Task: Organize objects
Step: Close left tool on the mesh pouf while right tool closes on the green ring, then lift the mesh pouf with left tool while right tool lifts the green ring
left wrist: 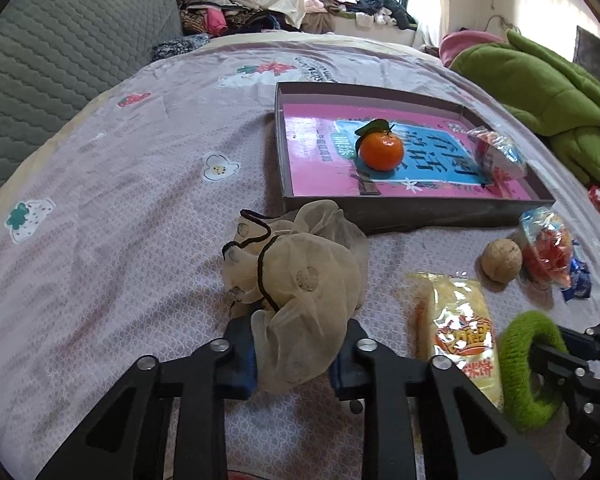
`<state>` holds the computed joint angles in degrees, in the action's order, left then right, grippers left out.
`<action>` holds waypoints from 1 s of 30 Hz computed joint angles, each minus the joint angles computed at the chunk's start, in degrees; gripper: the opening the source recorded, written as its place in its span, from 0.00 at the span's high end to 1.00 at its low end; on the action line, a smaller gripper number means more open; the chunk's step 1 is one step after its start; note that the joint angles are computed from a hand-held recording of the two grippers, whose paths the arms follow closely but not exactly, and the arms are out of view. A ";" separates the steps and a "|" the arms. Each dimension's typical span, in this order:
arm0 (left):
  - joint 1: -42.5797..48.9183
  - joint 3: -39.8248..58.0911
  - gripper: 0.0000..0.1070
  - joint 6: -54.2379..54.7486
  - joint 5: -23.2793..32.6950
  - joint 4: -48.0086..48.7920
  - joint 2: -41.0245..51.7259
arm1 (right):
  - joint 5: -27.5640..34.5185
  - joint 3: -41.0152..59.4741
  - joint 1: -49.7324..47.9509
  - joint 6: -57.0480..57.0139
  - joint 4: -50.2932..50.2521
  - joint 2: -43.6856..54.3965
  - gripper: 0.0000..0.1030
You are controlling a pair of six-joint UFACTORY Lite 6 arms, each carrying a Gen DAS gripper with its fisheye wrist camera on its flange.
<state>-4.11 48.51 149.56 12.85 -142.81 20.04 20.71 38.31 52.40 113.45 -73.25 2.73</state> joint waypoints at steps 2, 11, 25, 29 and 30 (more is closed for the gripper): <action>0.84 -1.17 0.81 -4.56 1.40 4.56 -1.46 | -0.15 -0.11 0.12 0.44 -0.39 -0.08 0.84; 0.42 -4.14 0.84 0.56 1.32 -0.72 -5.10 | -1.31 -0.87 -0.38 0.81 -1.05 -1.16 0.87; -0.11 -11.71 0.84 -3.80 -1.81 2.45 -19.18 | 1.46 -2.15 2.18 -3.09 3.13 -7.91 0.87; -0.64 -14.02 0.84 -14.31 -4.36 11.13 -25.49 | 3.85 -2.82 3.99 -4.98 5.06 -12.44 0.87; -0.90 -14.57 0.84 -15.64 -4.88 12.11 -26.71 | 4.45 -2.87 4.45 -5.45 5.49 -13.31 0.87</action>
<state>-5.01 33.94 133.92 7.97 -130.70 -6.68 25.16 35.43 56.85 108.00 -67.76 -10.57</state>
